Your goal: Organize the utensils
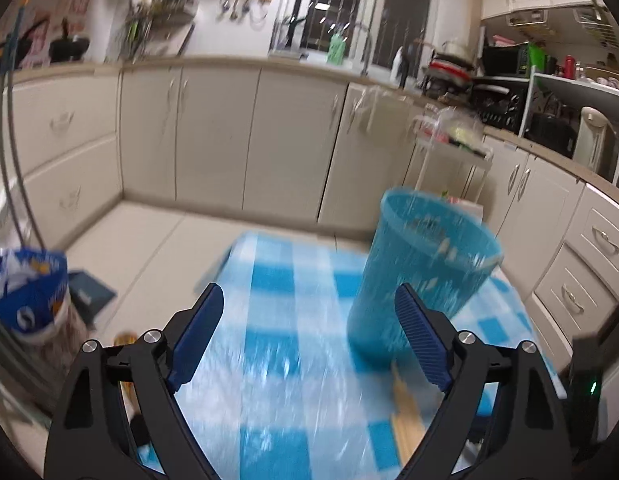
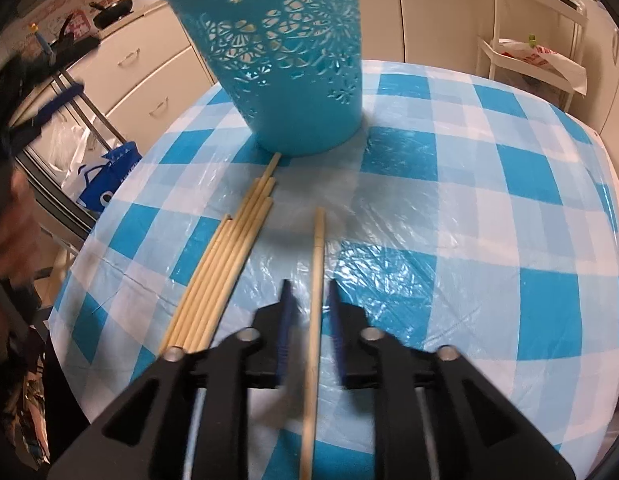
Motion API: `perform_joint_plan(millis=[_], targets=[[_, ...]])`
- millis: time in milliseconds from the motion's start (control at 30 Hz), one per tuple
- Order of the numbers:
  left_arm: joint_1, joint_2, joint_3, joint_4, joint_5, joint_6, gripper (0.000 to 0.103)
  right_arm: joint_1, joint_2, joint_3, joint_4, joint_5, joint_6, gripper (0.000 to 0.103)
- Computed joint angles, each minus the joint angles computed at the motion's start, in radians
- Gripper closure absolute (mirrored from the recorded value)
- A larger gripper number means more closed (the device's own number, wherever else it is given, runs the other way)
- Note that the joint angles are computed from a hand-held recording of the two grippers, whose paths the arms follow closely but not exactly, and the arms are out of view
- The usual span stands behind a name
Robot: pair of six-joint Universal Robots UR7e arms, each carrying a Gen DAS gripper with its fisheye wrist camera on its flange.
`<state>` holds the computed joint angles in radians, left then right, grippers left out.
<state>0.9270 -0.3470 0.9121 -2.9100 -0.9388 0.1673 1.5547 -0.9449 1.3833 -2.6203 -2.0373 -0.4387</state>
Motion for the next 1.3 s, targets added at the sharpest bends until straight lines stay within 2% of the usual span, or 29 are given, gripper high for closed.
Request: perform_joint_plan(millis=[133,200,300,333,400,467,533,567,600,700,767,833,900,933,1033,1133,1300], targets=[[0.022,-0.035,0.091,0.0,-0.008,-0.068,0.019,0.017,0.024,-0.014,-0.017,-0.062,-0.054,0.069],[0.033,-0.05,0.128,-0.001,-0.026,-0.102,0.019,0.013,0.023,-0.018,-0.013,-0.058,-0.05,0.073],[0.046,-0.047,0.133,0.005,-0.054,-0.15,0.019,0.003,0.017,-0.037,0.035,-0.021,-0.002,0.075],[0.05,-0.048,0.136,0.005,-0.061,-0.16,0.019,0.005,0.02,-0.04,0.035,-0.033,-0.009,0.077],[0.059,-0.045,0.138,0.01,-0.07,-0.187,0.019,0.02,0.034,-0.033,-0.005,-0.082,-0.065,0.078],[0.064,-0.039,0.134,0.016,-0.079,-0.208,0.019,0.046,0.059,0.0,-0.135,-0.159,-0.211,0.082],[0.072,-0.042,0.136,0.036,-0.103,-0.241,0.019,0.061,0.074,0.024,-0.215,-0.193,-0.305,0.097],[0.073,-0.041,0.134,0.035,-0.109,-0.252,0.019,0.065,0.079,0.032,-0.25,-0.204,-0.33,0.097],[0.077,-0.043,0.137,0.03,-0.122,-0.262,0.019,0.066,0.079,0.034,-0.254,-0.208,-0.319,0.097],[0.083,-0.044,0.137,0.024,-0.146,-0.286,0.019,0.028,0.024,0.034,-0.136,-0.08,-0.122,0.097],[0.091,-0.048,0.143,0.021,-0.166,-0.313,0.018,-0.003,-0.023,0.052,-0.113,0.031,0.01,0.097],[0.096,-0.049,0.145,0.023,-0.172,-0.336,0.018,-0.031,-0.077,0.091,-0.145,0.149,0.109,0.097],[0.098,-0.048,0.144,0.026,-0.177,-0.348,0.018,-0.044,-0.114,0.117,-0.196,0.232,0.16,0.097],[0.098,-0.047,0.143,0.026,-0.177,-0.347,0.018,-0.05,-0.135,0.128,-0.239,0.299,0.183,0.097],[0.099,-0.048,0.144,0.029,-0.18,-0.347,0.018,-0.033,-0.134,0.092,-0.316,0.37,0.172,0.097],[0.101,-0.047,0.145,0.028,-0.182,-0.351,0.018,0.004,-0.076,-0.018,-0.38,0.415,0.139,0.097],[0.104,-0.049,0.148,0.024,-0.187,-0.368,0.018,0.057,0.089,-0.3,-0.395,0.437,0.092,0.097]])
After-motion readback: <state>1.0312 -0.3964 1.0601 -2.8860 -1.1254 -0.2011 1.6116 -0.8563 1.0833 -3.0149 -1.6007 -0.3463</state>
